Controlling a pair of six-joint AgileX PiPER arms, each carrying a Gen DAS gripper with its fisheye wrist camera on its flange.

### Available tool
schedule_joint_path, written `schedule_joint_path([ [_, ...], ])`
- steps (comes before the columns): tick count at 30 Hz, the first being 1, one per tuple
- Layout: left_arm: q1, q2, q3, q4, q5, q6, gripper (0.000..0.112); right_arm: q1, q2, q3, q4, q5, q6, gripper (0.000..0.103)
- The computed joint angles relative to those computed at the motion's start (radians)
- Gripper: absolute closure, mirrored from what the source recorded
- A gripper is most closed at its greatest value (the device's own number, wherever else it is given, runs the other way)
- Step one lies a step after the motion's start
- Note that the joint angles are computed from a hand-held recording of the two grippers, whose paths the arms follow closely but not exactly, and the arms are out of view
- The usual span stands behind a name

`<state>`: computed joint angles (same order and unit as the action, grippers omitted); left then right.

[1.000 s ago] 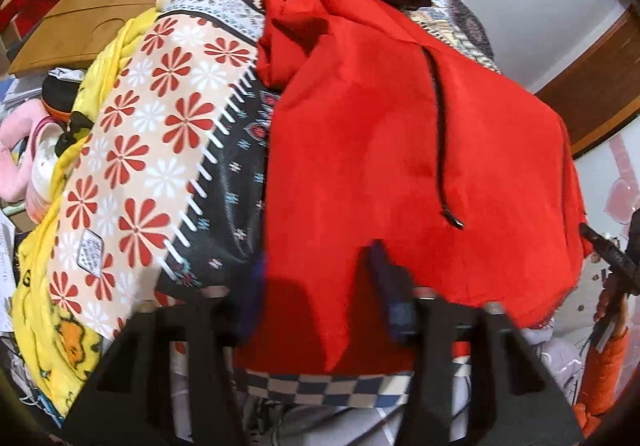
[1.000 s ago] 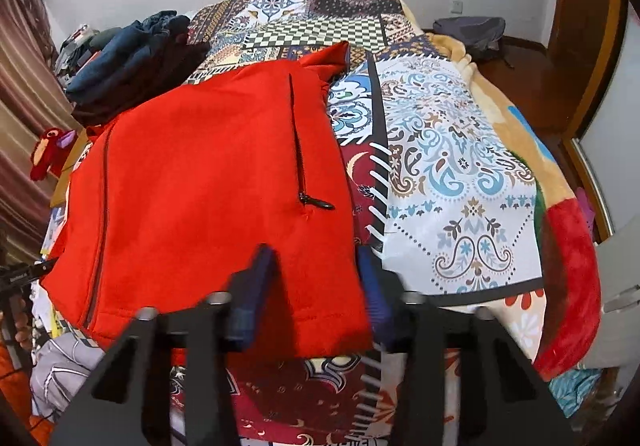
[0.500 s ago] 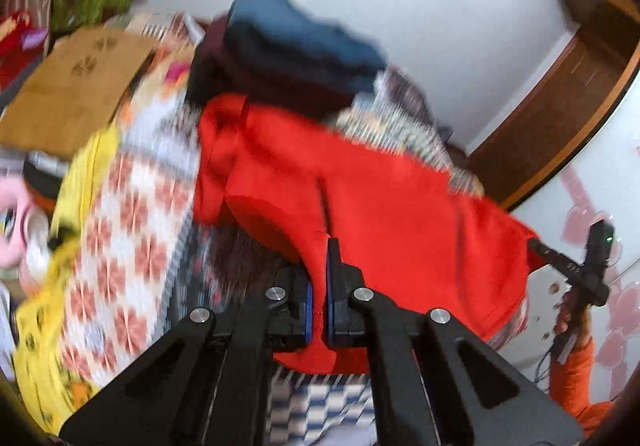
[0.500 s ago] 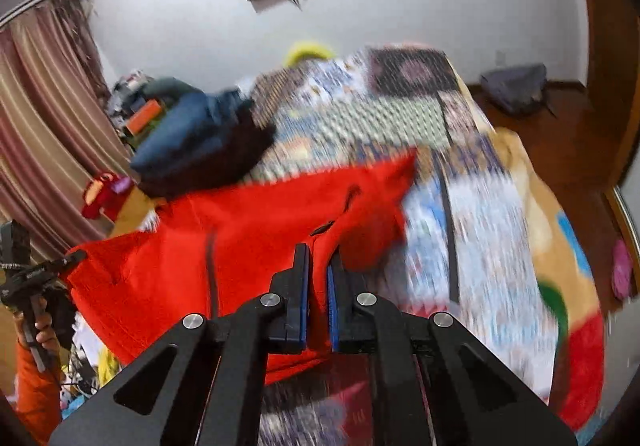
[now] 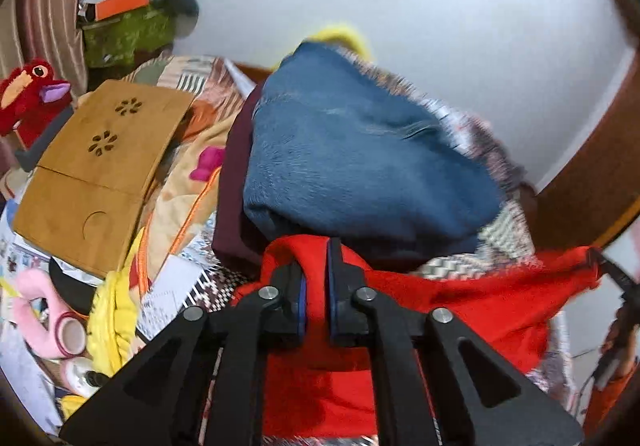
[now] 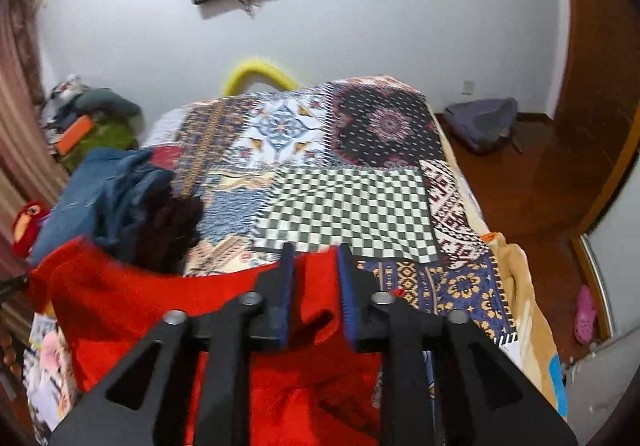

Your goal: Fold large clothes

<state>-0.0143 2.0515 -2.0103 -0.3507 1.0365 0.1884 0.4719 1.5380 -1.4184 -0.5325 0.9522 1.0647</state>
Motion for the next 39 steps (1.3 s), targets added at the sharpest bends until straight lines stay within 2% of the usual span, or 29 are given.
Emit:
schedule_joint_path([
  [1, -0.003, 0.025, -0.04, 0.024, 0.032, -0.026, 0.093, 0.003, -0.007, 0.012, -0.011, -0.001, 0.016, 0.058],
  [2, -0.001, 0.027, -0.041, 0.02, 0.04, -0.026, 0.082, 0.013, -0.024, 0.042, -0.037, -0.011, 0.049, 0.043],
  [3, 0.012, 0.008, -0.001, -0.022, 0.017, 0.014, 0.07, 0.027, -0.042, 0.077, -0.064, -0.015, 0.086, 0.037],
  [4, 0.019, -0.031, 0.079, -0.056, -0.046, 0.057, 0.062, 0.032, -0.051, 0.092, -0.07, -0.013, 0.096, 0.032],
  [5, 0.021, -0.063, 0.131, -0.059, -0.085, 0.074, 0.051, 0.042, -0.069, 0.131, -0.064, -0.019, 0.101, 0.032],
  [6, 0.02, -0.111, 0.209, -0.044, -0.147, 0.088, 0.048, 0.033, -0.07, 0.143, -0.032, -0.03, 0.075, 0.032],
  [9, 0.022, -0.176, 0.341, -0.016, -0.226, 0.143, 0.04, 0.004, -0.087, 0.221, 0.115, -0.056, -0.019, 0.032],
  [11, 0.033, -0.196, 0.404, -0.017, -0.236, 0.175, 0.033, -0.023, -0.09, 0.28, 0.205, -0.093, -0.077, 0.032],
  [15, 0.084, -0.218, 0.572, -0.043, -0.249, 0.251, 0.031, -0.066, -0.075, 0.374, 0.405, -0.147, -0.208, 0.032],
  [20, 0.173, -0.128, 0.646, -0.156, -0.162, 0.32, 0.032, -0.057, -0.043, 0.398, 0.416, -0.172, -0.225, 0.029],
  [22, 0.183, -0.118, 0.687, -0.209, -0.173, 0.38, 0.032, -0.064, -0.023, 0.375, 0.447, -0.168, -0.261, 0.029],
  [24, 0.165, -0.122, 0.706, -0.238, -0.188, 0.431, 0.031, -0.072, 0.002, 0.361, 0.486, -0.176, -0.293, 0.032],
  [25, 0.159, -0.109, 0.693, -0.263, -0.166, 0.458, 0.031, -0.066, 0.016, 0.351, 0.476, -0.168, -0.281, 0.04],
  [26, 0.151, -0.089, 0.674, -0.29, -0.139, 0.484, 0.031, -0.059, 0.026, 0.346, 0.46, -0.164, -0.267, 0.056],
  [27, 0.137, -0.074, 0.656, -0.299, -0.127, 0.485, 0.031, -0.053, 0.026, 0.344, 0.453, -0.158, -0.263, 0.064],
  [28, 0.117, -0.06, 0.643, -0.293, -0.137, 0.467, 0.031, -0.053, 0.01, 0.36, 0.463, -0.171, -0.269, 0.076],
  [29, 0.097, -0.054, 0.643, -0.28, -0.165, 0.443, 0.034, -0.055, -0.019, 0.383, 0.492, -0.19, -0.291, 0.08],
  [30, 0.086, -0.056, 0.647, -0.276, -0.184, 0.433, 0.051, -0.046, -0.035, 0.394, 0.489, -0.2, -0.284, 0.082],
  [31, 0.079, -0.053, 0.643, -0.278, -0.183, 0.424, 0.062, -0.027, -0.058, 0.404, 0.465, -0.199, -0.257, 0.083],
  [32, 0.08, -0.046, 0.632, -0.282, -0.164, 0.414, 0.084, -0.003, -0.092, 0.414, 0.449, -0.189, -0.24, 0.084],
  [33, 0.082, -0.05, 0.633, -0.279, -0.159, 0.392, 0.097, 0.016, -0.109, 0.413, 0.436, -0.181, -0.227, 0.084],
  [37, 0.055, -0.208, 0.744, -0.185, -0.259, 0.351, 0.102, 0.179, -0.221, 0.404, 0.265, -0.083, -0.045, 0.087],
  [39, 0.078, -0.288, 0.778, -0.211, -0.237, 0.391, 0.104, 0.258, -0.275, 0.41, 0.204, -0.038, 0.042, 0.087],
])
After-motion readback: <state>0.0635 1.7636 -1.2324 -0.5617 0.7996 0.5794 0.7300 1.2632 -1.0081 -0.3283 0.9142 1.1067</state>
